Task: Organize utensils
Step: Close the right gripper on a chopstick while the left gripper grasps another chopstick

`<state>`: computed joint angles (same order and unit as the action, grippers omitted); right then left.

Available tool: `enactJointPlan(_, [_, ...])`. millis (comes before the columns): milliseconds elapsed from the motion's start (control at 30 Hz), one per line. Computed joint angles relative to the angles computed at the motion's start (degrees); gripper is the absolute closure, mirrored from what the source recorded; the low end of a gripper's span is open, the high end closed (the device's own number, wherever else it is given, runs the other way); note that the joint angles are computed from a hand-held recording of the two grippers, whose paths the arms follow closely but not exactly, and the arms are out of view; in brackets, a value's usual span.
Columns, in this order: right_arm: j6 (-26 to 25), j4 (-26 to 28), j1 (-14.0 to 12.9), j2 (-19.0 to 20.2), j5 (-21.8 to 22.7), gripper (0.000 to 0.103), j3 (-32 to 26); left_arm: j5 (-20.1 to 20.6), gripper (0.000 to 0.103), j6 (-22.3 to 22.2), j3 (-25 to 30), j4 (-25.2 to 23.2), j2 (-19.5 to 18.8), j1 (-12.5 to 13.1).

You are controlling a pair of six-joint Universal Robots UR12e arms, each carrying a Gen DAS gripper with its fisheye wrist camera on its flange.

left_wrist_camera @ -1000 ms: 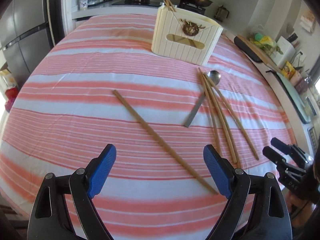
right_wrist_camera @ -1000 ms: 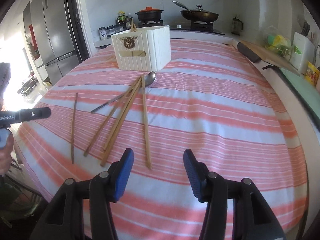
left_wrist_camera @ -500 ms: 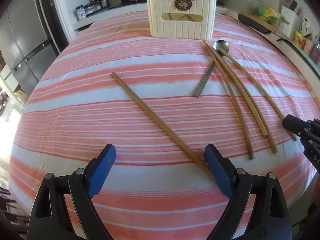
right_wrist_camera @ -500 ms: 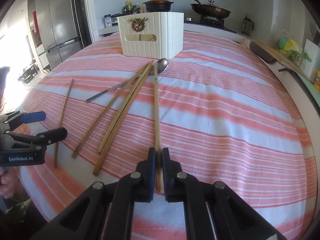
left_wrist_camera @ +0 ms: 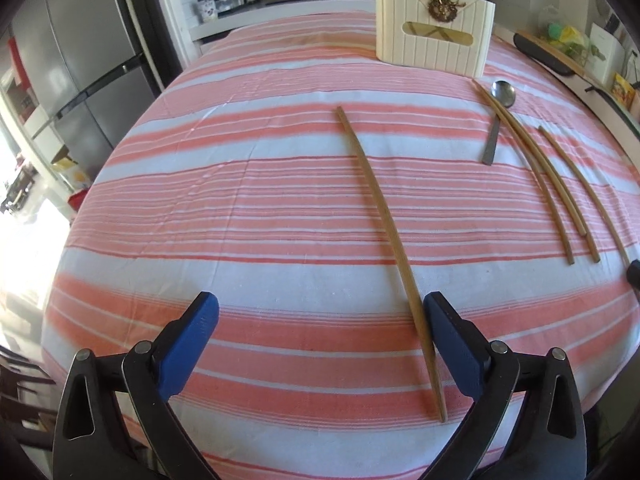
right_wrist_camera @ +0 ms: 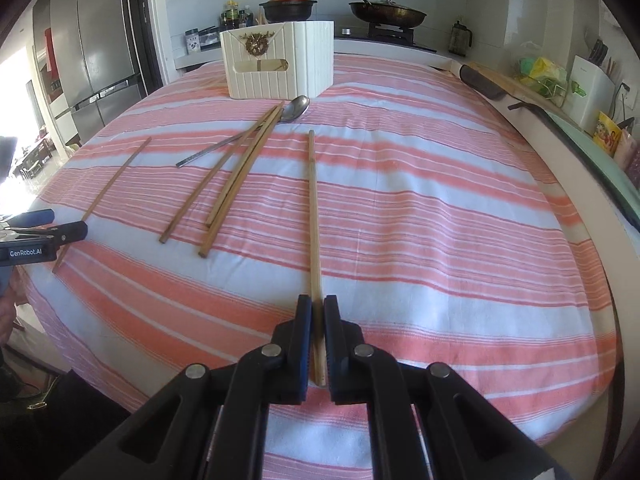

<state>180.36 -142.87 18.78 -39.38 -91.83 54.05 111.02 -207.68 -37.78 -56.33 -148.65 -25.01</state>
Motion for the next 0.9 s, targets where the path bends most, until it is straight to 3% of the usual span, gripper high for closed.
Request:
enactJointPlan(133, [-0.49,-0.07,0.32,0.32,-1.33,0.096,-0.37,-1.05,0.0,-1.41,-2.18,2.88,0.79,0.18])
enactJointPlan(400, [-1.15,-0.71,0.76,0.78,-3.44,0.095,-0.79,-2.71,0.0,0.23,-5.02,7.3,1.81,0.51])
enactJointPlan(667, [-0.53,1.06,0.57,0.85,-2.6,0.094,-1.47,-3.45,0.0,1.26,-5.8,8.08,2.21,0.53])
enactJointPlan(900, [-1.16,4.94,0.47,1.25,-2.02,0.094,-3.38,-5.85,0.0,3.96,-5.25,5.77,2.41,0.96])
